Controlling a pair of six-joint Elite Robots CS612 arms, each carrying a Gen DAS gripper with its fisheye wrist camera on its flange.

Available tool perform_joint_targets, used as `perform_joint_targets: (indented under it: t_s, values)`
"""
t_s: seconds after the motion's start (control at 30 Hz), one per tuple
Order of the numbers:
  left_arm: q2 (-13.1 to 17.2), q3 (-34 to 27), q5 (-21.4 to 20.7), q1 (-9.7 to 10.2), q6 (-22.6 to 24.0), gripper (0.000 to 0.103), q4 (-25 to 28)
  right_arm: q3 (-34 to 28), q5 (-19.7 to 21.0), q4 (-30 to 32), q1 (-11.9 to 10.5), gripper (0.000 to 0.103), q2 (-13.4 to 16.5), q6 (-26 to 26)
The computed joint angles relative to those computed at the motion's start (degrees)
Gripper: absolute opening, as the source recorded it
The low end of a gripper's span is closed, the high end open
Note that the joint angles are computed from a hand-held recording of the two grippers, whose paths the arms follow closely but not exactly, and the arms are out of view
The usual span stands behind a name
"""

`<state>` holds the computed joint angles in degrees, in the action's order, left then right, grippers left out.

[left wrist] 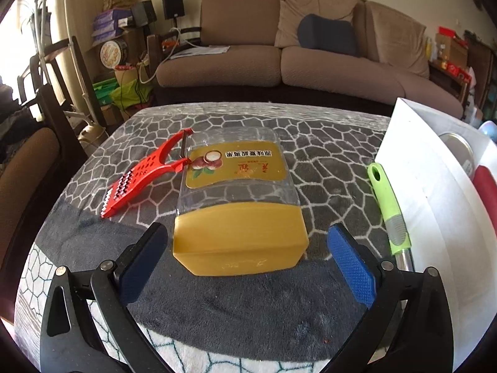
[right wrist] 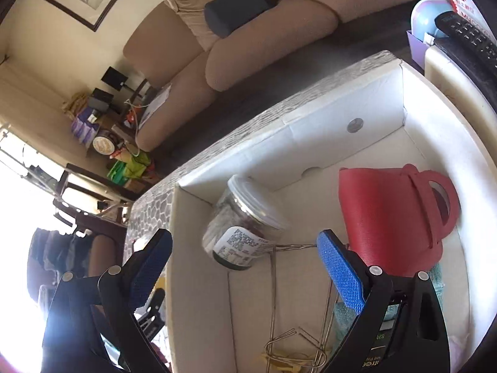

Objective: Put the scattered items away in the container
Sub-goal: 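Grasp the yellow-lidded clear container with the left tool and lift it over the box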

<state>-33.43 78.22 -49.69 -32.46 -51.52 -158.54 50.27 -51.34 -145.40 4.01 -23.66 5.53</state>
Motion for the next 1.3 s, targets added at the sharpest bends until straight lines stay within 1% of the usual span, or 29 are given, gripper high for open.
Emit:
perform_joint_targets:
  t_s: [0.03, 0.07, 0.13, 0.17, 0.2, 0.23, 0.3, 0.33, 0.43, 0.57, 0.67, 0.8, 0.87, 0.97, 1.0, 1.1, 1.13, 1.2, 1.3]
  values:
    - [0.3, -0.9, 0.4, 0.15, -0.4, 0.103, 1.5, 0.2, -0.1, 1.0, 0.1, 0.097, -0.2, -0.9]
    - [0.7, -1.8, 0.9, 0.32, -0.9, 0.103, 3.4, 0.6, 0.6, 1.8, 0.0, 0.097, -0.4, -1.3]
    - [1.5, -3.9, 2.4, 0.65, -2.6, 0.103, 7.9, 0.8, 4.2, 3.7, 0.0, 0.097, -0.3, -1.5]
    - [1.9, -4.8, 1.2, 1.05, -2.8, 0.103, 8.9, 0.6, 5.2, 4.4, 0.2, 0.097, -0.2, -1.7]
    - [2.3, -5.4, -1.0, 1.58, -2.4, 0.103, 8.8, 0.4, 5.5, 4.8, 0.7, 0.097, -0.2, -2.0]
    - [2.6, -5.8, -2.8, 2.0, -2.1, 0.103, 8.5, 0.6, 5.6, 5.2, 1.0, 0.097, -0.4, -2.9]
    - [3.2, -6.2, -4.6, 2.6, -1.8, 0.101, 8.0, 1.8, 5.1, 6.2, 1.4, 0.097, -0.9, -5.9]
    - [3.2, -6.2, -5.3, 2.9, -2.4, 0.089, 7.9, 2.3, 4.9, 6.6, 1.6, 0.097, -1.2, -7.0]
    - [2.6, -3.8, -8.7, 3.62, -3.7, 0.089, 1.8, 3.8, 5.0, 7.4, 1.8, 0.097, -1.8, -9.7]
    - [0.6, 1.3, -12.9, 3.63, -3.5, 0.089, -6.1, 5.8, 5.4, 6.5, 1.9, 0.097, -2.8, -10.6]
    - [-1.8, 5.9, -13.9, 2.81, -2.8, 0.089, -10.6, 7.7, 7.0, 5.8, 1.9, 0.097, -3.9, -11.2]
    - [-6.1, 13.2, -14.4, 1.27, -2.3, 0.089, -17.5, 11.0, 9.0, 5.8, 2.0, 0.097, -6.1, -12.8]
    - [-8.5, 16.6, -14.6, 0.33, -1.9, 0.089, -20.6, 13.3, 10.2, 5.9, 2.1, 0.097, -7.8, -14.1]
    - [-12.0, 20.6, -13.8, -1.71, 0.4, 0.089, -23.7, 17.9, 11.9, 4.8, 2.0, 0.097, -10.8, -16.3]
    - [-13.0, 21.5, -14.1, -2.34, 1.1, 0.089, -24.6, 19.5, 12.8, 4.3, 1.8, 0.097, -11.9, -16.6]
    - [-14.8, 22.1, -16.9, -3.83, 3.5, 0.089, -25.3, 24.5, 15.4, 1.2, 0.7, 0.097, -14.9, -15.4]
    - [-15.1, 21.8, -17.7, -4.33, 4.6, 0.089, -25.1, 26.1, 15.4, -0.2, 0.2, 0.097, -15.9, -14.7]
    - [-15.1, 20.2, -18.9, -5.28, 6.5, 0.089, -24.2, 28.9, 13.7, -3.5, -0.9, 0.097, -17.8, -12.6]
    - [-13.9, 16.1, -20.0, -6.58, 7.5, 0.089, -21.7, 32.6, 13.3, -9.5, -3.2, 0.097, -20.1, -9.0]
